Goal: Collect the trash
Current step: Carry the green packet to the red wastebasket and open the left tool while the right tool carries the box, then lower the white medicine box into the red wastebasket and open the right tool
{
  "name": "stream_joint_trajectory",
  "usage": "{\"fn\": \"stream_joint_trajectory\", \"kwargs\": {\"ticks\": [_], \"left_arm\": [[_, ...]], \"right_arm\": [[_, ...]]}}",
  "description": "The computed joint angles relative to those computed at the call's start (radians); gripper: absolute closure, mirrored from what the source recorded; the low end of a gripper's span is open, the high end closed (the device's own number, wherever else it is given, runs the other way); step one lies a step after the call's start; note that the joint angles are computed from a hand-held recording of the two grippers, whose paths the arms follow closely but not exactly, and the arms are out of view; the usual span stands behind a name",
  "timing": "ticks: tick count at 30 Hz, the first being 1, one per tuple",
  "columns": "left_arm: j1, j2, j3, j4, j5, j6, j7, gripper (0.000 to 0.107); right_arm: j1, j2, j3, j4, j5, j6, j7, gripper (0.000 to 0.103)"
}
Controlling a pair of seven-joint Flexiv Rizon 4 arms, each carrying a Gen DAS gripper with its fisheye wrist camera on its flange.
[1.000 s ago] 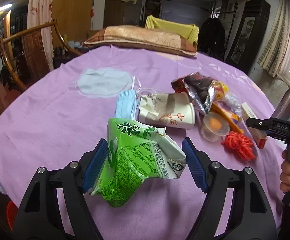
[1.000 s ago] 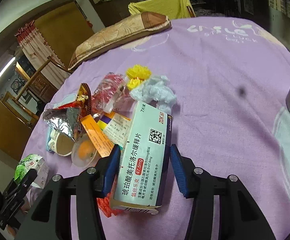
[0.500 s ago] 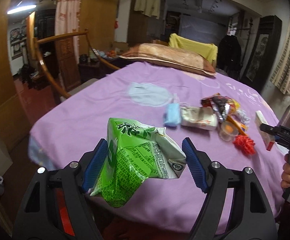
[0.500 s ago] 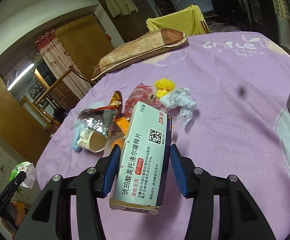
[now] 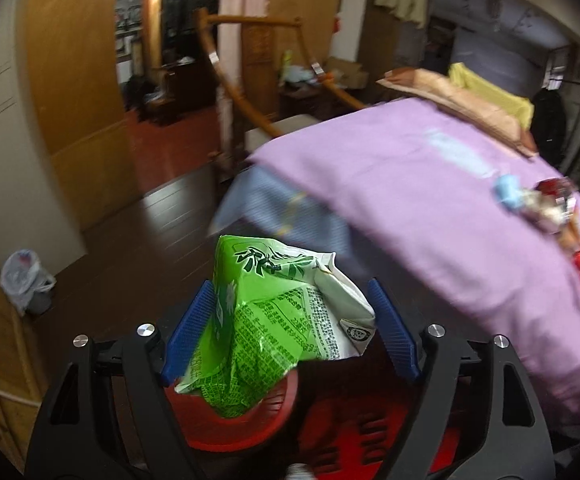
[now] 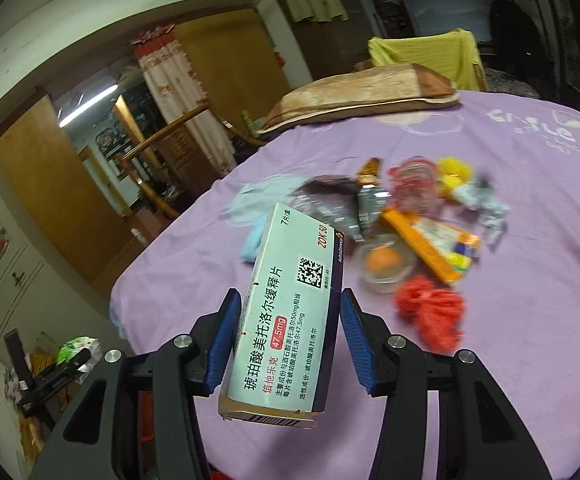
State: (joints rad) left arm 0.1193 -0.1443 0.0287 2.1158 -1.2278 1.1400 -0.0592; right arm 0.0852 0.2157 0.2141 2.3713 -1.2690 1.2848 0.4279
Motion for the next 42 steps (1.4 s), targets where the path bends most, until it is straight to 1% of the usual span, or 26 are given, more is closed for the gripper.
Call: {"fn": "stream_joint_trajectory", "kwargs": {"ticks": [1,2,3,4,5,7,11,15,19,23,26,29,32,33,35,38,42], "left_arm": [[0.005,-0.021,0.004,-0.008,0.009,0.016,-0.001,0.028],[0.013,-0.035,0.006,-0.015,0.020,0.025,-0.003,0.022],[0.018,-0.051,0.006,-0.019,0.032,0.049,-0.008,0.013],[0.023,-0.061,0.001,-0.020,0.027,0.073,-0.002,0.011],[0.026,-0.069,-0.009,-0.019,0.002,0.104,0.022,0.010],[0.032,-0.075,-0.021,-0.015,-0.024,0.133,0.057,0.011],[0.036,-0.091,-0.040,-0.026,-0.138,0.195,0.154,0.010],[0.048,-0.123,-0.032,-0.062,-0.188,0.215,0.169,0.010],[0.077,-0.158,-0.022,-0.099,-0.186,0.220,0.141,0.010],[0.109,-0.193,-0.026,-0.133,-0.182,0.241,0.121,0.010],[0.133,-0.213,-0.029,-0.150,-0.150,0.244,0.082,0.010],[0.165,-0.236,-0.031,-0.169,-0.106,0.232,0.034,0.010],[0.202,-0.261,-0.037,-0.189,-0.061,0.219,-0.012,0.010],[0.213,-0.268,-0.040,-0.193,-0.048,0.217,-0.026,0.010],[0.232,-0.281,-0.040,-0.203,-0.006,0.208,-0.072,0.010],[0.261,-0.288,-0.051,-0.209,0.042,0.196,-0.122,0.010],[0.284,-0.280,-0.075,-0.204,0.053,0.196,-0.132,0.010]], "right_arm": [[0.011,-0.021,0.006,-0.021,0.004,-0.005,-0.011,0.052],[0.028,-0.049,0.012,-0.049,0.011,-0.013,-0.026,0.052],[0.044,-0.073,0.013,-0.072,0.019,-0.019,-0.042,0.052],[0.065,-0.104,0.014,-0.100,0.029,-0.022,-0.061,0.052],[0.084,-0.126,0.014,-0.122,0.037,-0.024,-0.076,0.052],[0.124,-0.171,0.010,-0.167,0.060,-0.030,-0.115,0.052],[0.212,-0.264,0.001,-0.259,0.117,-0.044,-0.203,0.052],[0.298,-0.355,-0.012,-0.349,0.210,-0.040,-0.321,0.052],[0.376,-0.461,-0.009,-0.458,0.347,-0.036,-0.492,0.052],[0.418,-0.572,0.018,-0.581,0.507,-0.044,-0.680,0.052],[0.442,-0.660,0.053,-0.693,0.621,-0.079,-0.822,0.052],[0.464,-0.737,0.070,-0.792,0.704,-0.111,-0.929,0.052],[0.488,-0.809,0.082,-0.895,0.773,-0.152,-1.028,0.049],[0.494,-0.826,0.082,-0.921,0.792,-0.163,-1.054,0.040],[0.518,-0.866,0.069,-0.980,0.820,-0.188,-1.086,0.032],[0.541,-0.885,0.044,-1.013,0.863,-0.202,-1.119,0.032],[0.584,-0.872,-0.024,-1.010,0.893,-0.201,-1.118,0.032]]}}
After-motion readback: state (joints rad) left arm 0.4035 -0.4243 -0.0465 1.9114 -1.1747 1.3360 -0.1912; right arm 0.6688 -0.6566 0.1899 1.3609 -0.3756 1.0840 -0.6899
